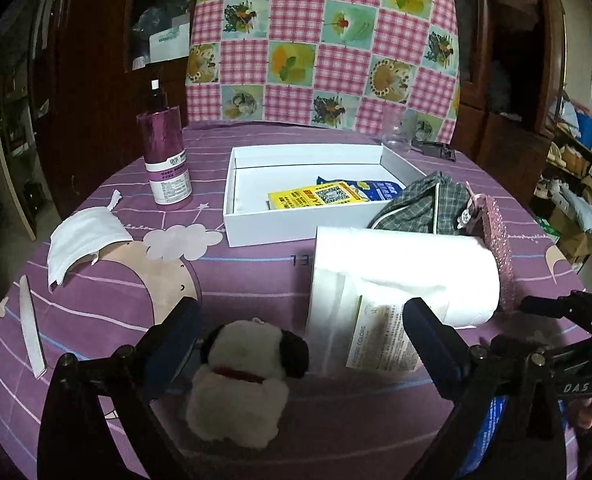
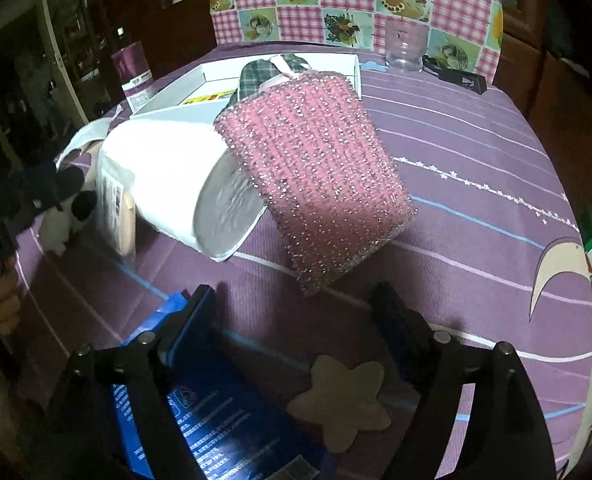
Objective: Organize soft objects
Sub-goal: 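Move right gripper to the pink glittery sponge while left moves toward the paper roll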
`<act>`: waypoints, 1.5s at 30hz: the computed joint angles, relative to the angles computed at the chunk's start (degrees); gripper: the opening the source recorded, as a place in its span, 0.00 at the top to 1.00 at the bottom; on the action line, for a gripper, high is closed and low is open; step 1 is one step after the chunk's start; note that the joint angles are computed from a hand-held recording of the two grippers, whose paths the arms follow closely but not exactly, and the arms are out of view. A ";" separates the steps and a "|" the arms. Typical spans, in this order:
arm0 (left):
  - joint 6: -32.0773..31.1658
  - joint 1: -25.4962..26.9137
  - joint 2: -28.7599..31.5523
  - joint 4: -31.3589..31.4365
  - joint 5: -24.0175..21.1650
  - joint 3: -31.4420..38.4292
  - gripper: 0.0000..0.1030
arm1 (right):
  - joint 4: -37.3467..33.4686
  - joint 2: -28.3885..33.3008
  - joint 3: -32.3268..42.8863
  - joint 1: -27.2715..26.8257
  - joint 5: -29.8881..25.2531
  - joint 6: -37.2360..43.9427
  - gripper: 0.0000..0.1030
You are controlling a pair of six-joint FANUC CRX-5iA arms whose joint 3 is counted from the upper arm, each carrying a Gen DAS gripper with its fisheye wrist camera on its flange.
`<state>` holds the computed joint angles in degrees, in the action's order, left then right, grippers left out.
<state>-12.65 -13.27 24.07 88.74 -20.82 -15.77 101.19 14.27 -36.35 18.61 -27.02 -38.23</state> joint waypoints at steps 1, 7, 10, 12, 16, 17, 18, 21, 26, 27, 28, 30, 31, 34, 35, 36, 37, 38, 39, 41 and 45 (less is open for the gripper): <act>0.12 0.17 0.04 -0.26 -0.34 0.03 0.02 | 0.50 -0.07 -0.06 -0.18 0.24 -0.52 0.21; 3.32 1.33 0.56 -2.95 -2.02 0.68 0.16 | 8.25 -1.14 -0.87 -1.06 -0.94 -6.74 0.22; 5.44 1.85 0.87 -4.55 -2.51 1.11 0.21 | 9.43 -1.37 -2.13 2.41 -10.97 -8.47 0.22; 6.71 2.16 1.10 -5.83 -2.90 1.45 0.26 | 9.80 -1.71 -2.48 2.62 -11.74 -9.42 0.22; 10.48 3.16 1.77 -9.81 -4.28 2.48 0.36 | 5.22 -1.68 -1.73 2.82 -9.44 -8.43 0.22; 10.19 3.16 1.74 -9.54 -4.42 2.39 0.37 | 4.34 -1.82 -1.62 2.72 -8.68 -8.31 0.22; 9.59 3.12 1.71 -8.83 -4.64 2.24 0.39 | 4.33 -2.27 -1.86 2.39 -7.82 -8.63 0.25; 7.55 2.88 1.57 -6.27 -5.09 1.69 0.40 | 7.34 -4.16 -3.15 -0.08 -2.93 -12.49 0.36; 7.21 3.11 1.52 -6.52 -6.30 1.55 0.40 | 7.81 -5.32 -4.18 -0.80 0.24 -13.62 0.42; 6.61 3.07 1.38 -6.24 -6.55 1.35 0.40 | 8.23 -5.37 -4.26 -0.83 0.58 -13.75 0.42; 5.90 2.98 1.26 -5.68 -6.75 1.16 0.40 | 8.37 -5.34 -4.29 -0.71 0.51 -13.62 0.42; 4.94 2.84 1.02 -4.86 -6.92 0.83 0.40 | 8.03 -5.15 -4.27 -0.24 -0.07 -13.19 0.42; 4.80 2.82 0.97 -4.71 -6.96 0.77 0.40 | 7.20 -4.91 -4.16 0.16 -0.73 -12.75 0.42; 6.74 3.21 1.31 -6.23 -7.17 1.34 0.39 | 6.17 -4.73 -4.22 0.73 -2.47 -12.59 0.42; 6.86 3.30 1.36 -6.30 -7.37 1.38 0.39 | 7.52 -4.86 -4.38 0.42 -2.73 -13.72 0.42; 6.71 3.37 1.38 -6.20 -7.81 1.42 0.39 | 8.08 -4.88 -4.44 0.51 -3.67 -14.10 0.42; 6.31 3.35 1.38 -5.98 -8.13 1.37 0.36 | 8.41 -4.91 -4.43 0.62 -4.58 -14.10 0.42; 5.31 3.29 1.30 -5.39 -8.72 1.21 0.33 | 8.60 -4.86 -4.23 0.61 -5.25 -13.81 0.42; 4.12 3.20 1.22 -4.66 -9.39 0.99 0.30 | 7.92 -4.73 -3.72 0.68 -5.69 -12.55 0.40; 0.99 3.18 1.01 -3.48 -11.81 0.48 0.24 | 8.49 -4.77 -2.85 -0.47 -4.09 -11.24 0.35; -1.47 2.30 0.60 -5.13 -12.22 0.29 0.20 | 0.93 -3.75 0.05 -0.12 -3.08 -1.10 0.31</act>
<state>-14.12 -10.96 24.67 83.61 -33.04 -15.48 102.12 10.53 -36.30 18.49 -30.10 -39.33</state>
